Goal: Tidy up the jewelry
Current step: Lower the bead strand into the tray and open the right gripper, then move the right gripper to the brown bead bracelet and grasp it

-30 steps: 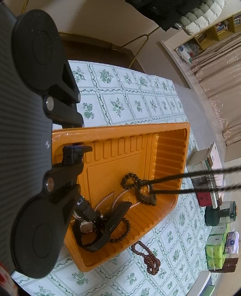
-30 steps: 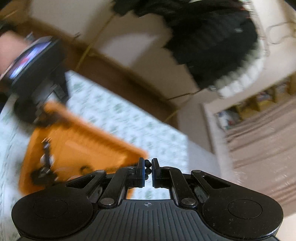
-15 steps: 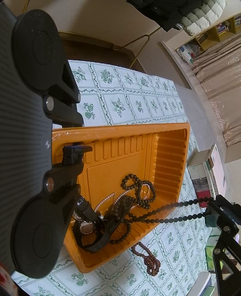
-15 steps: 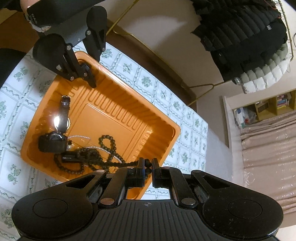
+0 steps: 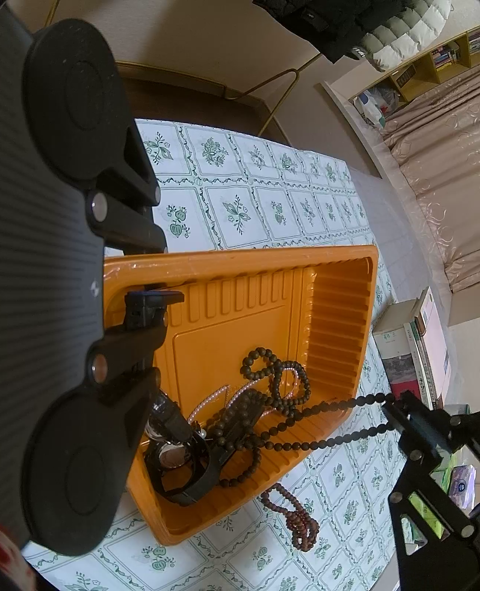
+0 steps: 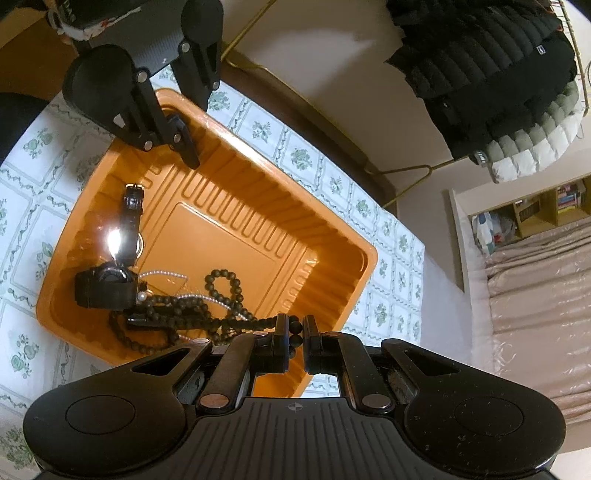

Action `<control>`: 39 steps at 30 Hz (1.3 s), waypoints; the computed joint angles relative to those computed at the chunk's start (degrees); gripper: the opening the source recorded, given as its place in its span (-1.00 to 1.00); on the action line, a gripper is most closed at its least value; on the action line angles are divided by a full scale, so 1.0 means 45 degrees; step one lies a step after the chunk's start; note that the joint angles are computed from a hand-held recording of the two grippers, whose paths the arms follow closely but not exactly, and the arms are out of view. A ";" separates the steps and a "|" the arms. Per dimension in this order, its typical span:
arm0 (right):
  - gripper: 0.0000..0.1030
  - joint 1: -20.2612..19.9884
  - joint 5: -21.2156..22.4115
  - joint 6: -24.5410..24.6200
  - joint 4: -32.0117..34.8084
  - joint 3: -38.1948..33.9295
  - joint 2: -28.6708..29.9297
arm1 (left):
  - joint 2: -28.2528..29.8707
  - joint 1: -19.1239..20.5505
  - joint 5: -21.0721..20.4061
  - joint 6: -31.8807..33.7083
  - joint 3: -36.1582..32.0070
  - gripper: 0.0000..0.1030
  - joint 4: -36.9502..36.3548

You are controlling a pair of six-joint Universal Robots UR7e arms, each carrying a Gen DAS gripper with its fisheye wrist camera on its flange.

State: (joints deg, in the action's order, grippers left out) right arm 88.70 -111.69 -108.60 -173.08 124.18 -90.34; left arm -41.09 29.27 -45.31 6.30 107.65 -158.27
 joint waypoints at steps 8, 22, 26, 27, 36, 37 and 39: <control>-0.85 -0.0299 0.1354 0.0845 -0.1861 0.0179 0.0000 | -0.0008 -0.0006 -0.0006 -0.0023 0.0019 -0.94 0.0000; -0.36 -0.2917 0.2664 0.9907 -0.1737 0.2782 -0.4106 | -0.0034 -0.0072 0.0078 -0.0020 0.0057 -0.94 0.0006; -0.28 -0.4813 0.3638 1.1988 -0.2037 0.4241 -0.5961 | -0.0008 -0.0114 0.0167 -0.0061 0.0041 -0.94 -0.0010; -0.27 -0.5291 0.3905 1.2561 -0.1931 0.4523 -0.6429 | 0.0003 -0.0130 0.0192 -0.0058 0.0033 -0.94 0.0007; -0.27 -0.9146 0.6091 1.3993 -0.0119 0.6053 -0.9673 | 0.0032 -0.0232 0.0306 -0.0158 0.0009 -0.94 0.0164; -0.27 -0.9383 0.6306 1.4103 0.0129 0.6113 -0.9924 | 0.0024 -0.0248 0.0313 -0.0183 0.0020 -0.94 0.0185; -0.27 -0.9763 0.6686 1.4186 0.0353 0.6206 -1.0159 | 0.0020 -0.0280 0.0337 -0.0217 0.0019 -0.94 0.0240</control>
